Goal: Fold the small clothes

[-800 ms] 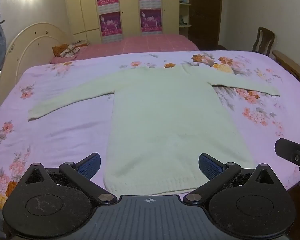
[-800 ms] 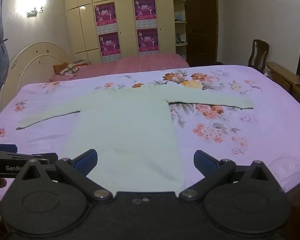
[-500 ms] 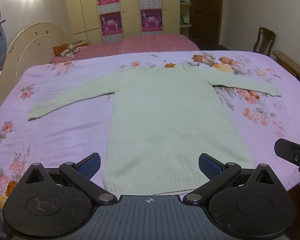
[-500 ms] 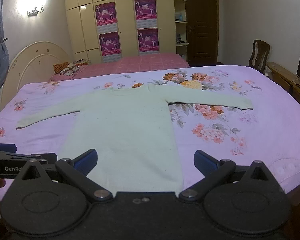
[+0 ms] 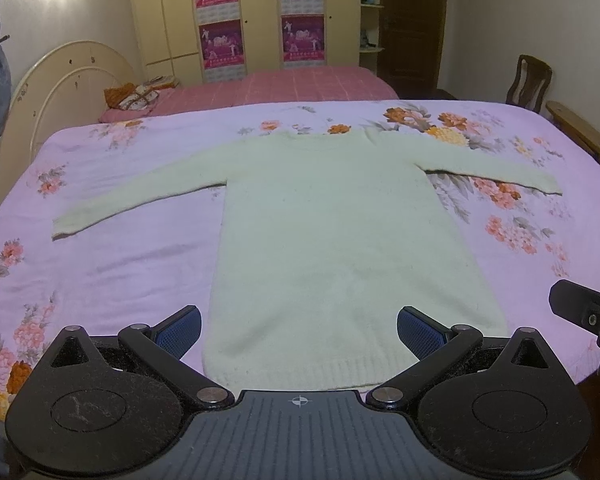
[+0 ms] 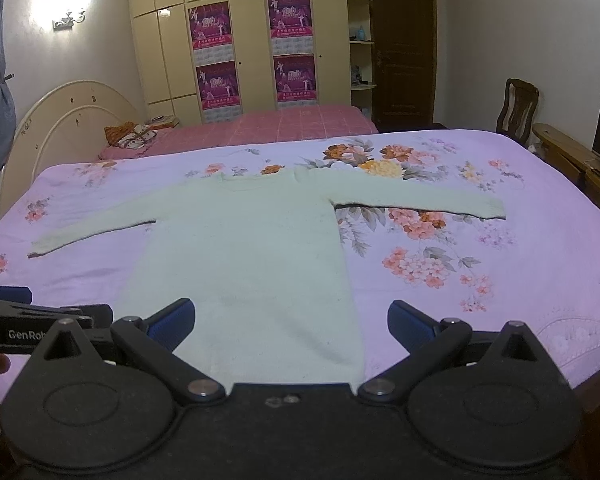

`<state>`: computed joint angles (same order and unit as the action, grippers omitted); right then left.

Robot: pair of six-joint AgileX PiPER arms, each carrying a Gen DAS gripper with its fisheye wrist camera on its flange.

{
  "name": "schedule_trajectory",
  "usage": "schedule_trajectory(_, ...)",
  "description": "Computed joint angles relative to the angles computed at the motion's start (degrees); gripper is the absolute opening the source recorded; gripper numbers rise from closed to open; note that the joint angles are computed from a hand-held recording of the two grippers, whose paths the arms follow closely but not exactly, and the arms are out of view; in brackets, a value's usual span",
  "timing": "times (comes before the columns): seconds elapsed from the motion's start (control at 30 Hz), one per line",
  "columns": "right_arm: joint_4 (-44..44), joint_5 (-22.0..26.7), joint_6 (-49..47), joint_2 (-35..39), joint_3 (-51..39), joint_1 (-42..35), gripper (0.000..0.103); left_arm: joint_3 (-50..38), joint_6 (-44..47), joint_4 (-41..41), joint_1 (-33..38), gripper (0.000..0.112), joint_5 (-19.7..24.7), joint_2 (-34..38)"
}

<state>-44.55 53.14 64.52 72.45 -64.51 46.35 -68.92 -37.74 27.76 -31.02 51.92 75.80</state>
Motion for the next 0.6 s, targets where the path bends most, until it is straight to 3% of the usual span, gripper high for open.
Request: schedule_trajectory(0.6, 1.3, -3.3, -0.6, 3.3, -1.4, -3.9, 0.102, -2.6, 2.0, -2.3, 3.2, 0.103, -2.6, 4.4)
